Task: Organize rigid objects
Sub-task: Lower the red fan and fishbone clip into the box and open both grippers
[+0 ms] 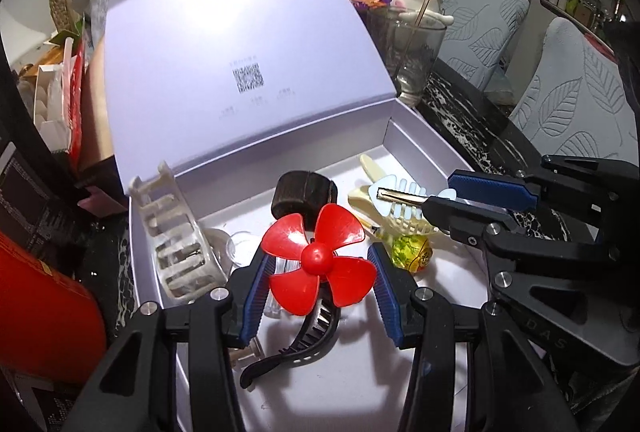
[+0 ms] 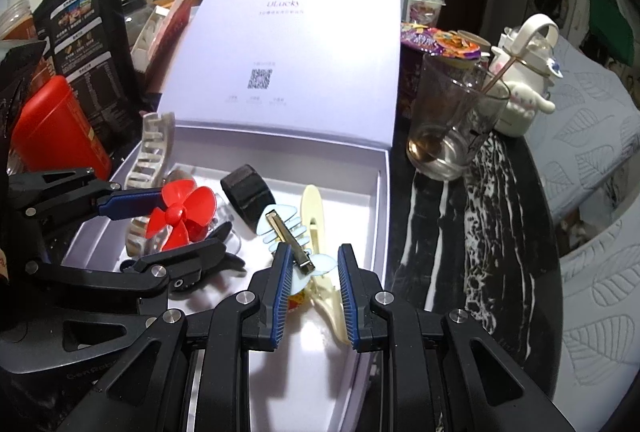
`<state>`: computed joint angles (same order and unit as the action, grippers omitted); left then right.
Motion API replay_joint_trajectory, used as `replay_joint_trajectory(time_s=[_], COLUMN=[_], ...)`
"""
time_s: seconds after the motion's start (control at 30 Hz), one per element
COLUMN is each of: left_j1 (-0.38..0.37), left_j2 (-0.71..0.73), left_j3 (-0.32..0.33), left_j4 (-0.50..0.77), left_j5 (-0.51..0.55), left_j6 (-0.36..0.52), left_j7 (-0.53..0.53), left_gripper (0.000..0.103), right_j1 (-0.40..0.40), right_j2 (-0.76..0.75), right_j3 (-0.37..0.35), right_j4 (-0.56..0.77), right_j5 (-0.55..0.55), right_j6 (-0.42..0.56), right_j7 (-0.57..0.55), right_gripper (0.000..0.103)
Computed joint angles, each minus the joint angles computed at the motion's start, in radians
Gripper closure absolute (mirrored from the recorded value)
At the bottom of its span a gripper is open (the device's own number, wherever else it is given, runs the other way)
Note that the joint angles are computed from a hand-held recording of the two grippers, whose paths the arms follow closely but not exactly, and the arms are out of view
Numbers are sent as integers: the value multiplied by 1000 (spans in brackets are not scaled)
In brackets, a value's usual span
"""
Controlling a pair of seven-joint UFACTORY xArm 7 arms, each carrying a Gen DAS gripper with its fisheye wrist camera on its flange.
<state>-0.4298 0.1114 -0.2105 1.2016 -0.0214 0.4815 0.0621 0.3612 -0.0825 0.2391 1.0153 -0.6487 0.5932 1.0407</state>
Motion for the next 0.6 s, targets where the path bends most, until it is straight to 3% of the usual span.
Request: replay_joint_trajectory(time_s=[0.6], left_j1=[-18], left_j2=[41], left_j3=[11], left_j4=[39], left_j5=[88], left_j6=[67], left_j7=[-83], left_gripper=[55], right_j1=[15], right_j2=[29], right_j3=[-12], right_j4=[5], right_j5=[19], right_j6=[47], right_j7=[-25], right_gripper=[79])
